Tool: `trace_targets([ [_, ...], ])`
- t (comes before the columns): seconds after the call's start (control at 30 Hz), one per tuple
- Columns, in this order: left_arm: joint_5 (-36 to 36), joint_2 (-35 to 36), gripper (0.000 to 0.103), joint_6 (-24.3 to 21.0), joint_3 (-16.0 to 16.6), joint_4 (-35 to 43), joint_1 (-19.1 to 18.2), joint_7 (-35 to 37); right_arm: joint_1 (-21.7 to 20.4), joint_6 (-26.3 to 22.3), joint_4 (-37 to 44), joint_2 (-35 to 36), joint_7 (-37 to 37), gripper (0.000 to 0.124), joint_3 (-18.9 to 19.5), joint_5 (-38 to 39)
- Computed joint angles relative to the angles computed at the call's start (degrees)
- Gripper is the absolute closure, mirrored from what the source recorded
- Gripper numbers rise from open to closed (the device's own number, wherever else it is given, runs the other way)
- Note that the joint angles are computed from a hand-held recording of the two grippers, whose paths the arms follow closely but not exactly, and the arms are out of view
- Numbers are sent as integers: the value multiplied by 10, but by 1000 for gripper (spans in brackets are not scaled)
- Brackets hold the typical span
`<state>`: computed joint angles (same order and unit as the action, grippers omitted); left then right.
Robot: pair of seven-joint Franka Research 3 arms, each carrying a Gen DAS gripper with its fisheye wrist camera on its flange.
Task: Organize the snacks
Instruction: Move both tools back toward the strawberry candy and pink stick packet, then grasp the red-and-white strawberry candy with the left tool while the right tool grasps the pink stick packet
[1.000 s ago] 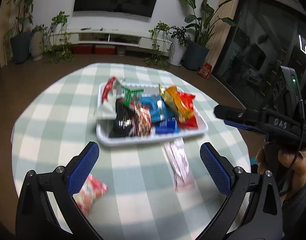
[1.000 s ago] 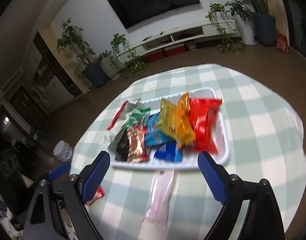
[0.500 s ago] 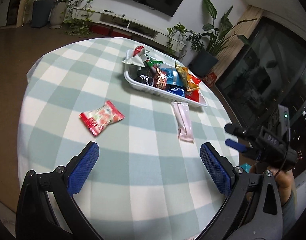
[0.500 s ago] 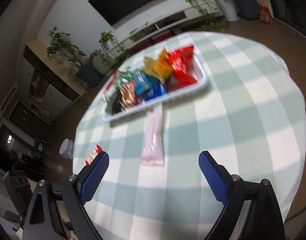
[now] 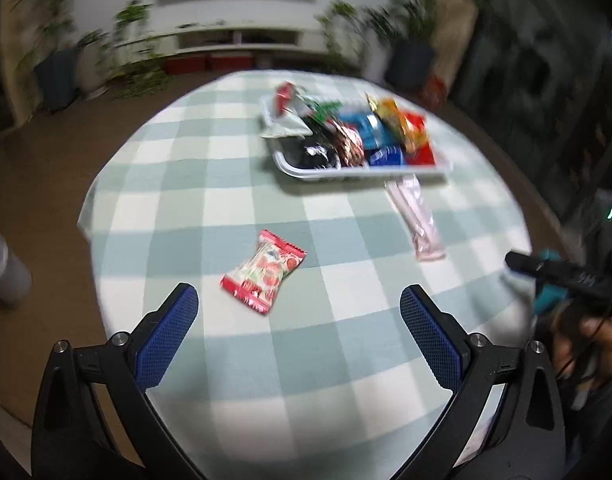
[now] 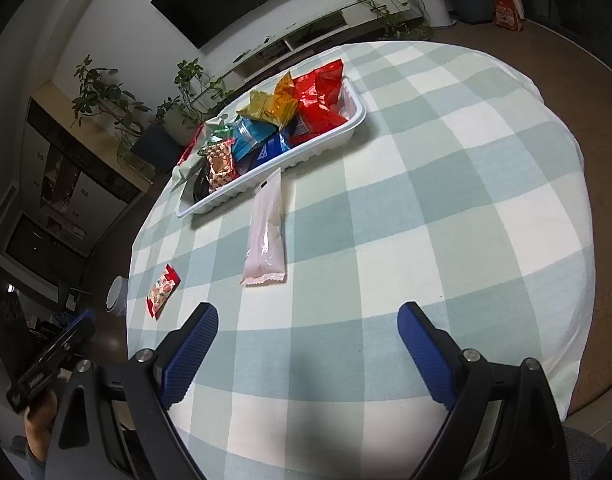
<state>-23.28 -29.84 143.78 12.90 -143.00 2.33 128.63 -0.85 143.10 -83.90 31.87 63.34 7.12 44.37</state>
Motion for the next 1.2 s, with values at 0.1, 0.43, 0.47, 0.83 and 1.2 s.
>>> trace_targets([
  [0.1, 59, 58, 1, -20, -23, 36, 7, 29, 2, -4, 2, 2, -6, 31, 1, -6],
  [0.43, 74, 173, 22, -44, -53, 109, 58, 51, 4, -11, 13, 11, -12, 31, 1, -11],
  [0.47, 71, 180, 27, -47, -57, 113, 62, 54, 6, -12, 14, 13, -12, 31, 1, -14],
  [0.83, 63, 203, 41, -57, -87, 126, 78, 52, 17, -8, 14, 11, -26, 33, -1, -38],
  [1.2, 74, 209, 41, -41, -96, 140, 72, 64, 61, -59, 152, 80, 6, 35, -17, -148],
])
